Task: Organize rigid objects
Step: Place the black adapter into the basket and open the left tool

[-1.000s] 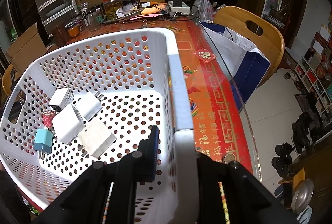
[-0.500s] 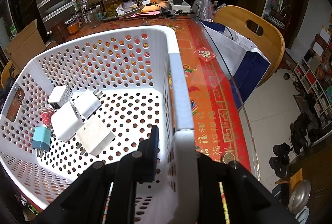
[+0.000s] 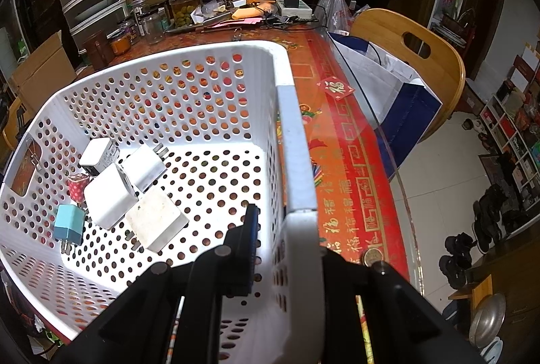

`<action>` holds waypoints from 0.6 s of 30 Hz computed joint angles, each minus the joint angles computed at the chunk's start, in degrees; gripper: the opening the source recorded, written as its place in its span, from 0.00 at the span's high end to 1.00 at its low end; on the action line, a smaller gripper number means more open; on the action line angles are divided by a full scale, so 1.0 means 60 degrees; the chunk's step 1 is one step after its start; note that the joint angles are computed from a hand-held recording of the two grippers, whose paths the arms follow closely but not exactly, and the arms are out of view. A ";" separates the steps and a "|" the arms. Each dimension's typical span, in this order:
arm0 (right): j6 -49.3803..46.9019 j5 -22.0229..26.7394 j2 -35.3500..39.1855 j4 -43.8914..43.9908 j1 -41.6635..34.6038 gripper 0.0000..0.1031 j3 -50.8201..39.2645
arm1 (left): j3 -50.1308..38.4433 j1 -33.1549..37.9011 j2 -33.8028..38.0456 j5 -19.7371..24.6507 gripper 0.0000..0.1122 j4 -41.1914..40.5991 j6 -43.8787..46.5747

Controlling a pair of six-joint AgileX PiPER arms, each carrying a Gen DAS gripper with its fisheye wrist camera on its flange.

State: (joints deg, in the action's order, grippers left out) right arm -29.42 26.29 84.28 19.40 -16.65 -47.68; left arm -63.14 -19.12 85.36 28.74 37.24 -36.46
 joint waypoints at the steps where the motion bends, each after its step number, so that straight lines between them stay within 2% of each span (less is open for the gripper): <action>1: -0.0037 0.0003 -0.0001 0.0032 -0.0005 0.87 0.0001 | -0.0118 -0.0209 0.0003 0.0158 0.51 -0.0043 0.0028; 5: -0.0081 0.0033 -0.0001 0.0079 -0.0006 0.87 -0.0016 | -0.0740 -0.1010 0.0144 0.0801 0.51 -0.0912 0.0902; 8: -0.0252 0.0087 0.0023 0.0224 -0.0056 0.87 -0.0057 | -0.1499 -0.1631 0.0588 0.1422 0.51 -0.2058 0.2135; 10: -0.0348 0.0114 0.0039 0.0308 -0.0081 0.87 -0.0078 | -0.1895 -0.2097 0.0889 0.1815 0.51 -0.2242 0.2348; 13: -0.0371 0.0124 0.0057 0.0327 -0.0090 0.87 -0.0102 | -0.2606 -0.2790 0.1559 0.2441 0.51 -0.2587 0.2771; 18: -0.0388 0.0127 0.0066 0.0350 -0.0090 0.86 -0.0113 | -0.4132 -0.3394 0.2984 0.3720 0.51 -0.4000 0.4242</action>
